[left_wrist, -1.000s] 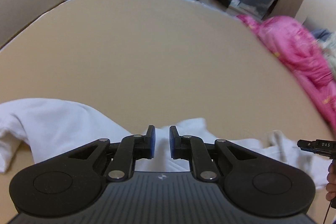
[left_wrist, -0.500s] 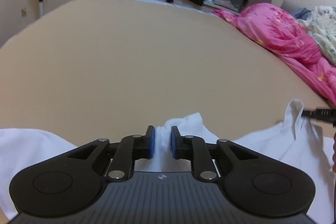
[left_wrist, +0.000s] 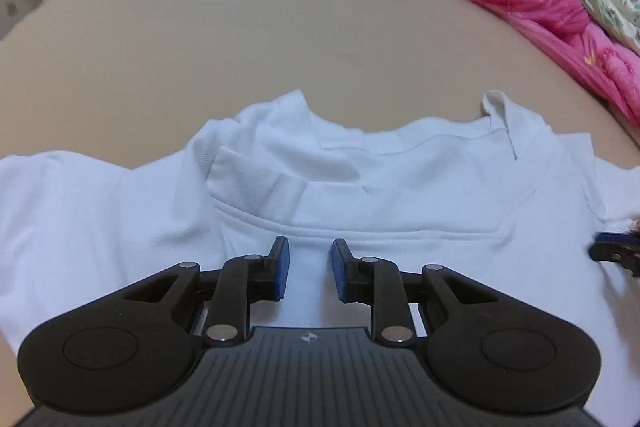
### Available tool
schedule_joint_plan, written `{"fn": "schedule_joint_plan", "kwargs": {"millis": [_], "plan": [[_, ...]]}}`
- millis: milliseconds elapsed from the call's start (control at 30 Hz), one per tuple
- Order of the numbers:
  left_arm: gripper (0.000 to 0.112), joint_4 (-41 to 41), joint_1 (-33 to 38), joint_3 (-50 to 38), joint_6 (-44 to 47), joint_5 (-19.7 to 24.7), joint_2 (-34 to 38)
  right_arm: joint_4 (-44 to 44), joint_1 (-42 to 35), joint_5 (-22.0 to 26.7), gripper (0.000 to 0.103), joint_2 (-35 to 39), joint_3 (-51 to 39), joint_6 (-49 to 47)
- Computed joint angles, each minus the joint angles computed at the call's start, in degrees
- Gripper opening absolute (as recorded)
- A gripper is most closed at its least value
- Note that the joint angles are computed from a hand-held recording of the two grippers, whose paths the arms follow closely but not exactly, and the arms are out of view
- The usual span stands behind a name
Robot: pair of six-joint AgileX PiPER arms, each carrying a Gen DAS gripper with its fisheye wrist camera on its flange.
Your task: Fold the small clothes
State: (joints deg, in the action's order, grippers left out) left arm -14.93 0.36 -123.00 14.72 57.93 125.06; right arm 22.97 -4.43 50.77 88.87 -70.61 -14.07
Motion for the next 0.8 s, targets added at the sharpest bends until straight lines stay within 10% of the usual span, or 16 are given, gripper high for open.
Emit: {"fn": "schedule_joint_plan", "kwargs": {"millis": [333,600,667,733,800], "plan": [[0.037,7.8,16.2,18.7,-15.5,-9.1,-18.2,10.6,-14.6,12.3,0.039,-17.6,-3.9,-13.5],[0.048,0.3,38.5,7.1,-28.3,2.6,-7.0,7.9,-16.6,9.2,0.041,-20.5,2.9,-12.3],[0.045,-4.6,41.6,5.0,-26.3,2.3,-4.1,9.2,-15.7,9.4,0.041,-18.6,3.1,-12.5],[0.003,-7.6,42.4,2.6,-22.4,1.4,-1.3,6.1,-12.3,10.5,0.041,-15.3,2.8,-9.3],[0.004,-4.0,42.8,0.6,-20.7,0.8,-0.3,1.6,-8.7,10.9,0.041,-12.6,2.8,-7.0]]}}
